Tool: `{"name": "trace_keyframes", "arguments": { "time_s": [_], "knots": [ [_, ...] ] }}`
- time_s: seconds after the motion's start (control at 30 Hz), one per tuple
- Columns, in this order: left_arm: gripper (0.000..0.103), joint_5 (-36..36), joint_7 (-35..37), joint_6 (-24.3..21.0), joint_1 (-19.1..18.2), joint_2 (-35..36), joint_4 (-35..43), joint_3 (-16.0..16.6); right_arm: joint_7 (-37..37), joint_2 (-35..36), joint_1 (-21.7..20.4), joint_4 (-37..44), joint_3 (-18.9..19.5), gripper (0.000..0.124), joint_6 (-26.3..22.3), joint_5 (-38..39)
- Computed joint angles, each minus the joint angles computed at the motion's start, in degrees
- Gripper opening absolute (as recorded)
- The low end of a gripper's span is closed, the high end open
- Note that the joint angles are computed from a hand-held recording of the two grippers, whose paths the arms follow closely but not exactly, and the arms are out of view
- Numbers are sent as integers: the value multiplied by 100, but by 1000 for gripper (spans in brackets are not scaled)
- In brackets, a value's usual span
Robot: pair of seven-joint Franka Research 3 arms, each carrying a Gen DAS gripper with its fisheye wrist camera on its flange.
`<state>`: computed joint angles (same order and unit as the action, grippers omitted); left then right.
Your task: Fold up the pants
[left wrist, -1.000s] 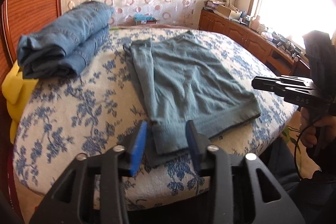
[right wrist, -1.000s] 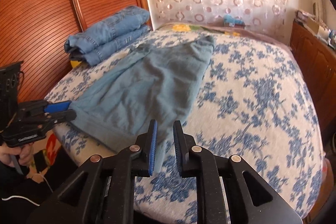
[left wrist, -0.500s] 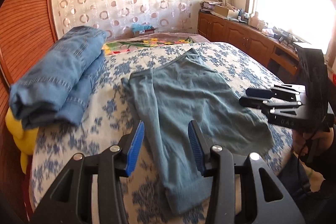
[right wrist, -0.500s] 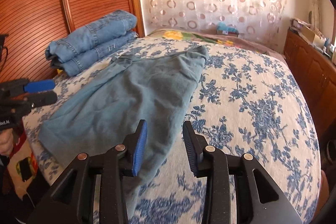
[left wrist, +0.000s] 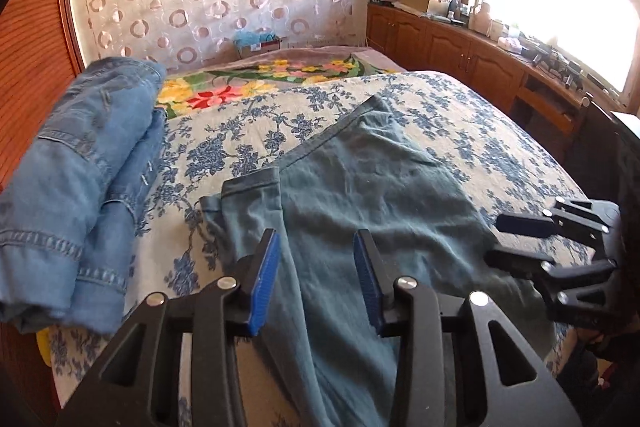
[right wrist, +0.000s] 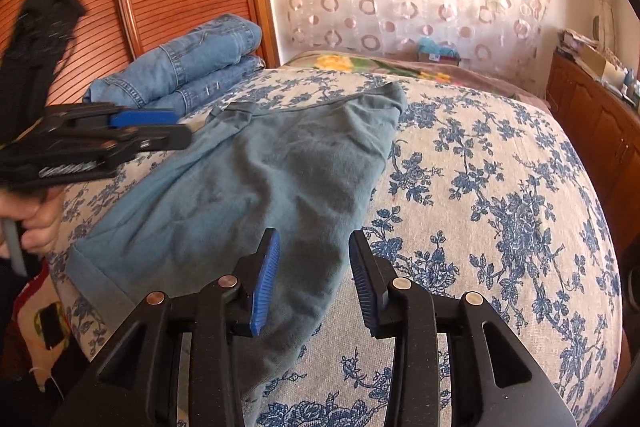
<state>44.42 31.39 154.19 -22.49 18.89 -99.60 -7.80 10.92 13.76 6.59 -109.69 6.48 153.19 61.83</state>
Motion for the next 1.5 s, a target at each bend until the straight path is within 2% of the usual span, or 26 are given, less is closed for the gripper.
{"name": "trace_keyframes", "arguments": {
  "time_s": [0.07,0.3,0.47,0.5,0.53,0.57,0.6,0.7,0.9,1.03,1.1,1.23,1.33,1.5],
  "knots": [
    [32,-206,232,-92,70,209,239,-45,9,11,2,9,3,36,-9,-3],
    [31,-658,735,-683,94,813,1025,62,-188,-8,-23,-27,22,36,-28,190],
    [31,-929,1087,-788,122,1061,1295,65,-169,2,-21,-10,3,36,-50,226],
    [31,-921,1088,-743,107,1068,1287,95,-158,8,-15,-7,1,36,-43,224],
    [25,-907,1096,-697,96,1059,1262,119,-153,7,-14,-9,0,36,-37,225],
    [14,-913,1117,-677,93,1055,1254,129,-154,7,-12,-9,2,36,-27,233],
    [9,-857,1073,-709,48,1028,1236,178,-170,6,-15,-11,5,36,-23,251],
    [5,-482,743,-850,-96,860,1091,382,-191,0,-17,-16,3,36,-31,262],
    [4,-298,336,-753,157,388,536,332,-217,-13,1,-41,6,36,39,305],
    [10,-223,191,-430,306,125,186,235,-209,-20,10,-55,2,36,71,294],
    [14,-93,48,-439,276,1,54,218,-188,-20,18,-64,1,36,99,283],
    [38,149,-139,-236,271,-222,-266,128,-33,4,30,-40,-13,36,107,167],
    [42,239,-280,-13,285,-339,-483,62,40,20,21,-24,-11,36,105,106],
    [59,597,-681,215,198,-510,-814,20,53,27,11,-25,13,36,133,83]
  ]
}}
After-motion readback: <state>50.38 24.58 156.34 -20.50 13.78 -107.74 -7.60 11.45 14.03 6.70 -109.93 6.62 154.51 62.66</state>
